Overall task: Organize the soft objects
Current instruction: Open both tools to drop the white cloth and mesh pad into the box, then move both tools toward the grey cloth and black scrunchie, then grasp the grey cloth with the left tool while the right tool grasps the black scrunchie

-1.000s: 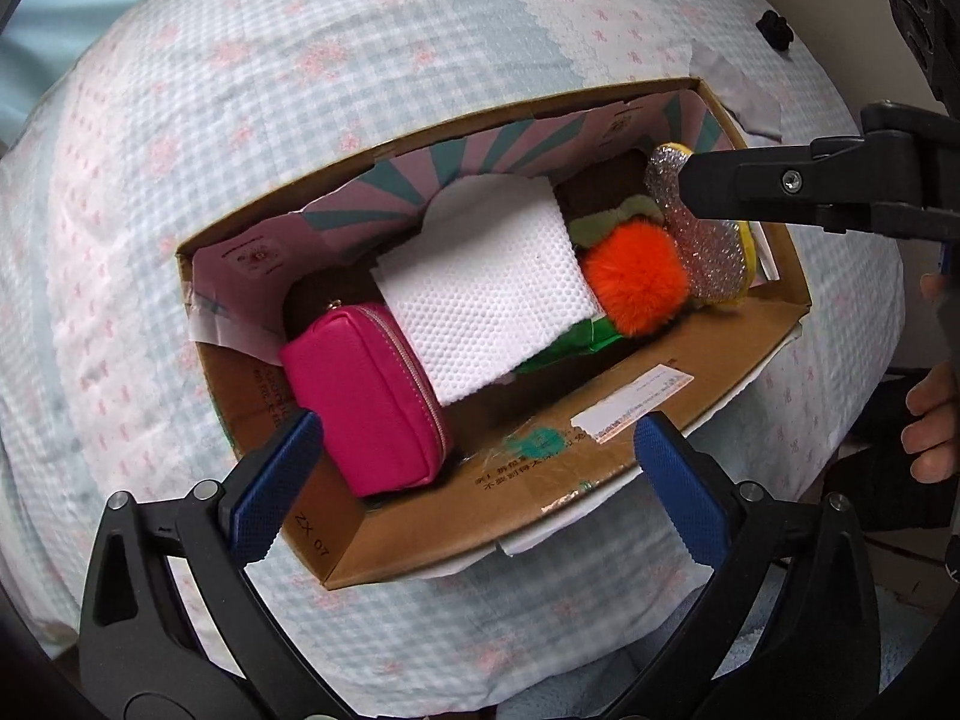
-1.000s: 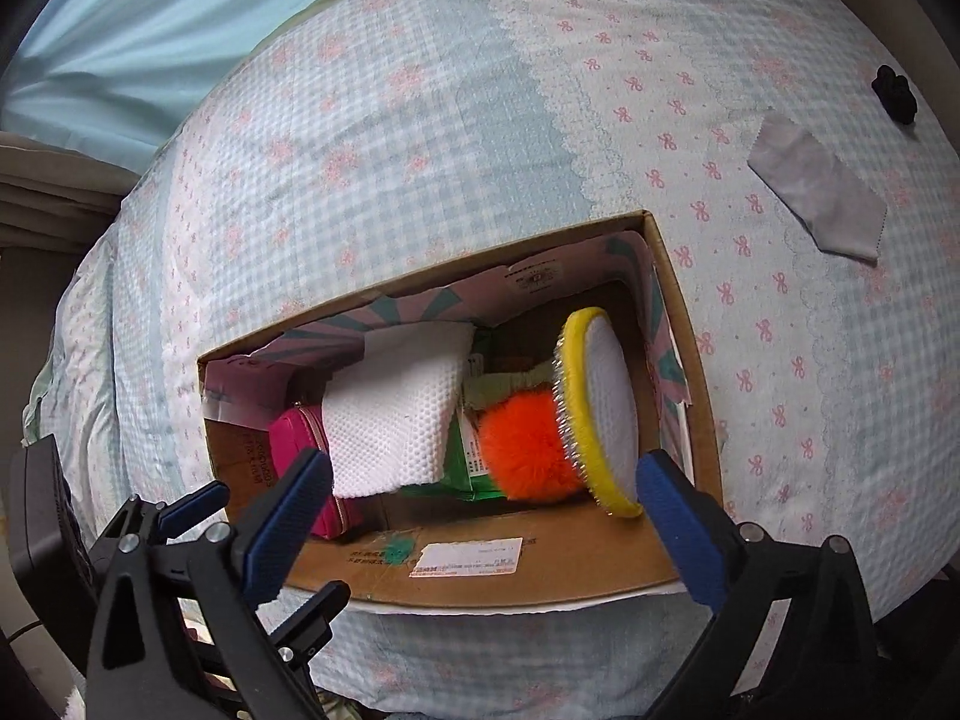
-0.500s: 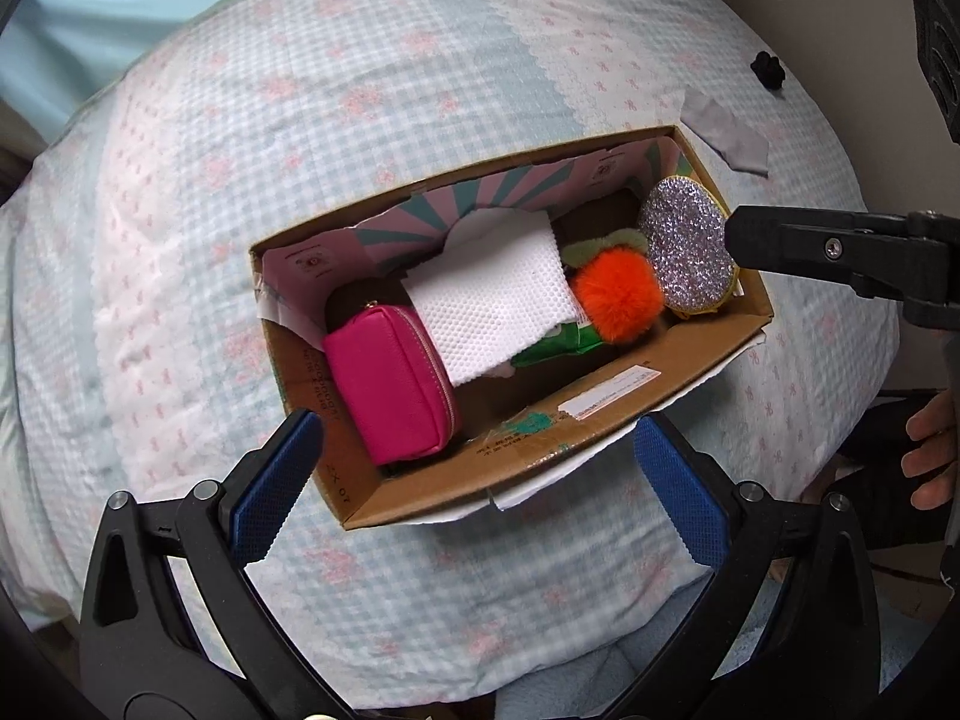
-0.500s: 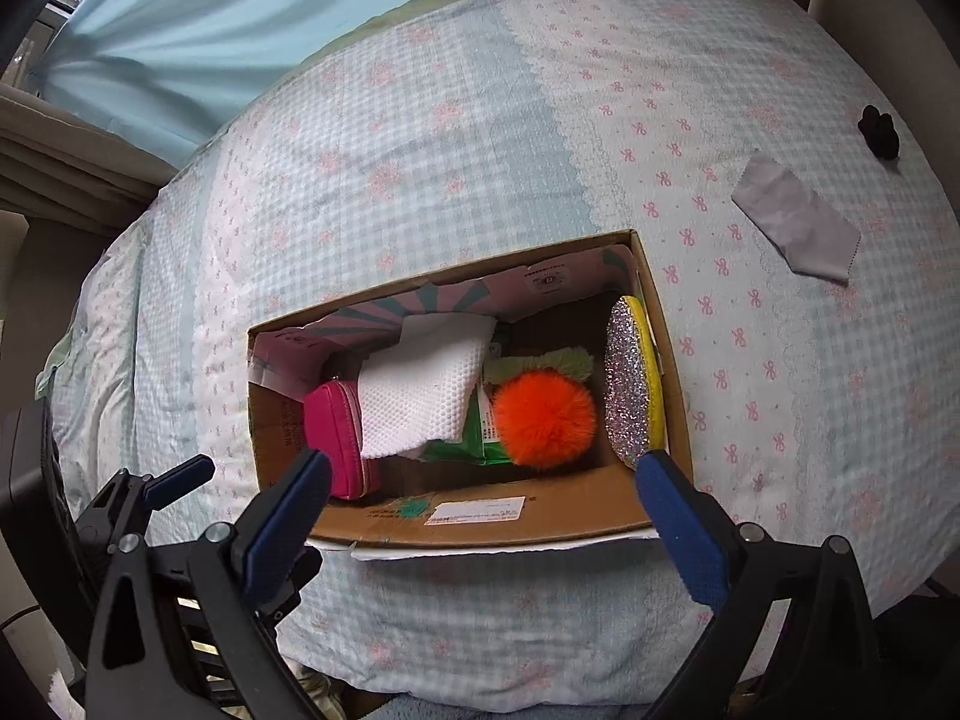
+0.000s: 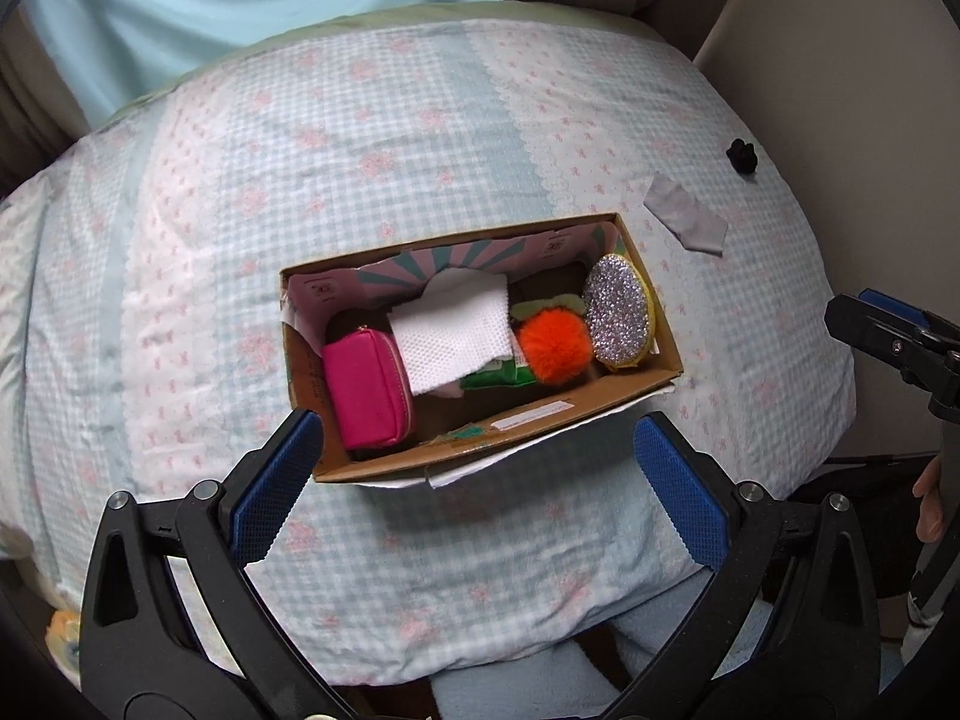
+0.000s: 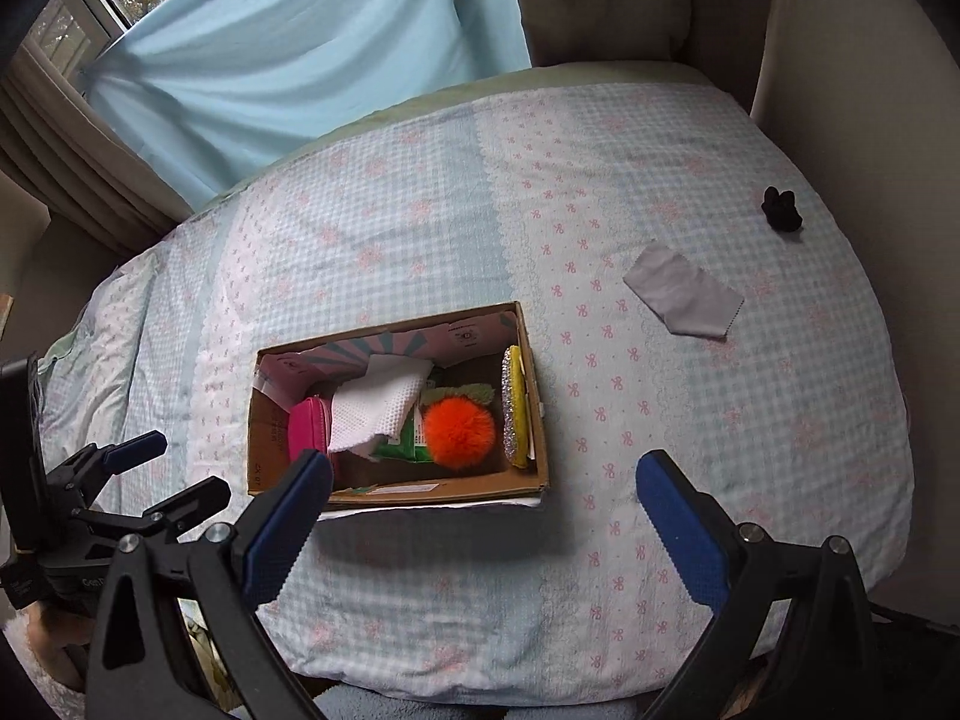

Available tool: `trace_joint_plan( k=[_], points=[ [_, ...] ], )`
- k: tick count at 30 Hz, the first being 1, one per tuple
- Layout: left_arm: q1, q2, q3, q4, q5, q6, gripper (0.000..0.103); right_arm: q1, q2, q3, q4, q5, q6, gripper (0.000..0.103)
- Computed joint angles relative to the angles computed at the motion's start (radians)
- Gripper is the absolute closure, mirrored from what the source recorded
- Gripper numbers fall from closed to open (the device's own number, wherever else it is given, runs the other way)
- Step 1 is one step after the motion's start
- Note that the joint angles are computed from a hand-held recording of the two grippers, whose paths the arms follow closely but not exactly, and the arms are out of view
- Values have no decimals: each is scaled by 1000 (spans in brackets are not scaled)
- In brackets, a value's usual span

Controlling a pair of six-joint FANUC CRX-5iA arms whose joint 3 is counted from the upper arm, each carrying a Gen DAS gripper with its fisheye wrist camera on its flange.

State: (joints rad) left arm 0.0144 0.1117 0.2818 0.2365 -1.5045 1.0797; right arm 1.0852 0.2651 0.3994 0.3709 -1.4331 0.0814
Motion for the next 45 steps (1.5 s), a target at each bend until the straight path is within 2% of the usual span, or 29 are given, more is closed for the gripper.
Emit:
trace_joint_plan(
  k=[6,11,15,19,23,28,33,38,45],
  points=[
    [-136,-23,14,-3,75,94,0,8,-164,-183,86,-27,-25,2],
    [-313,-18,67,-103,161,266,0,-30,-330,-358,103,-5,28,2],
    [-448,48,143,-173,178,415,0,-58,-447,-489,174,-3,89,2],
    [-534,130,211,-189,178,503,0,-130,-508,-562,205,-2,207,2],
    [-589,207,273,-198,181,563,0,-241,-553,-614,183,80,313,2],
    [-630,310,335,-219,188,594,0,-378,-548,-665,157,197,428,2],
    [-645,435,388,-219,210,597,0,-518,-505,-720,103,354,515,2],
    [-663,570,470,-266,209,559,0,-634,-408,-757,69,506,598,2],
    [-670,680,464,-292,277,510,0,-749,-241,-772,41,684,644,2]
  ],
)
